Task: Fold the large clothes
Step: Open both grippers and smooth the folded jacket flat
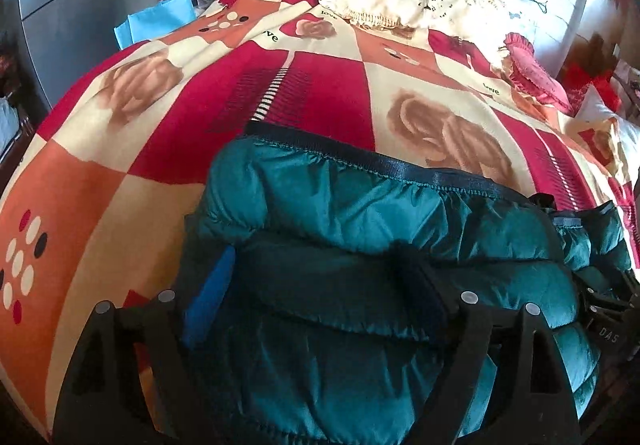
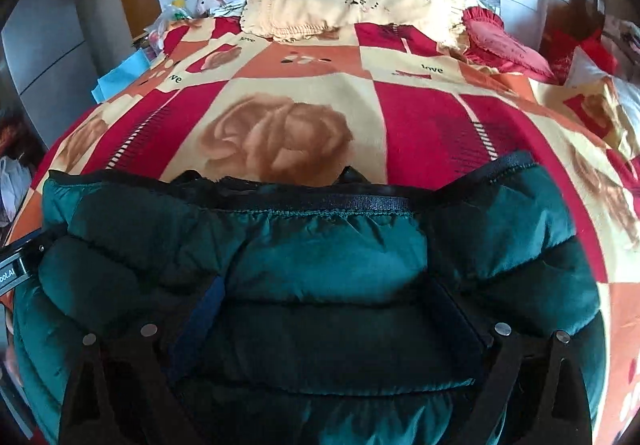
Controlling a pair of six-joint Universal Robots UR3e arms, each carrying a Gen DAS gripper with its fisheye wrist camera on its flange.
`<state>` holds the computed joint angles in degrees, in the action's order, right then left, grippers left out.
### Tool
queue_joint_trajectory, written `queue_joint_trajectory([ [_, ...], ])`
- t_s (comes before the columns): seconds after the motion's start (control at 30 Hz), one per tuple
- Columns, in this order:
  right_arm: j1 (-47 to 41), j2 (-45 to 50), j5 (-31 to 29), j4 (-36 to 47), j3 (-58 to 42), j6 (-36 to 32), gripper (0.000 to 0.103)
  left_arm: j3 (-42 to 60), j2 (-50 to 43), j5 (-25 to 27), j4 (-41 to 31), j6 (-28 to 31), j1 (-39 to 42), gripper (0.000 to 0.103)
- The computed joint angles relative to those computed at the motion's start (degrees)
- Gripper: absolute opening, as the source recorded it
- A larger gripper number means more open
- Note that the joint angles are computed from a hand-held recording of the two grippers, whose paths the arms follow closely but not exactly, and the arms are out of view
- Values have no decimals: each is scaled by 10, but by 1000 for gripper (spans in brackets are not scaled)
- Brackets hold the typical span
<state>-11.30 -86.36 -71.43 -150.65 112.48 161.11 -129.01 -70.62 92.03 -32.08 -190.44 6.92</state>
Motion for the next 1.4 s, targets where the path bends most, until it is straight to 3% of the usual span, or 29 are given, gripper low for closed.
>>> queue_joint_trajectory([
  [0.1, 8, 7, -13, -30, 14, 5, 100, 8, -17, 21, 5, -3, -17, 84],
  [0.2, 10, -14, -23, 24, -9, 9, 99, 13, -24, 26, 5, 0, -22, 85],
  [0.3, -46, -86, 42, 22, 29, -1, 99, 15, -29, 21, 5, 3, -17, 86],
  [0.37, -79, -111, 50, 26, 37, 5, 99, 17, -35, 24, 9, 2, -21, 87],
  [0.47, -109, -92, 35, 57, 13, -3, 99, 18, -46, 25, 20, 2, -25, 88],
  [0.53, -110, -64, 6, 44, 10, -8, 99, 18, -54, 25, 30, 2, -28, 89],
  [0.73, -112, -19, 3, -8, 29, 9, 103, 22, -82, 38, 56, -2, -39, 93],
  [0.83, -101, -19, -16, 5, 17, 9, 103, 18, -74, 33, 55, 2, -36, 93],
  [0.9, -111, -55, -9, 33, 23, 1, 103, 20, -51, 35, 32, 11, -34, 93],
  [1.0, -177, -165, 87, 97, 69, -33, 103, 9, 8, 27, -6, 21, -25, 93],
  [1.07, -235, -264, 160, 221, 82, -99, 103, -1, 67, 5, -45, 28, -7, 92],
  [1.13, -271, -341, 191, 330, 85, -171, 103, -10, 129, -21, -87, 36, 14, 92],
  [1.3, -330, -501, 219, 465, 126, -288, 103, -28, 259, -42, -169, 52, 27, 92],
  [1.4, -312, -530, 197, 438, 161, -283, 103, -37, 299, -39, -201, 52, 22, 92],
])
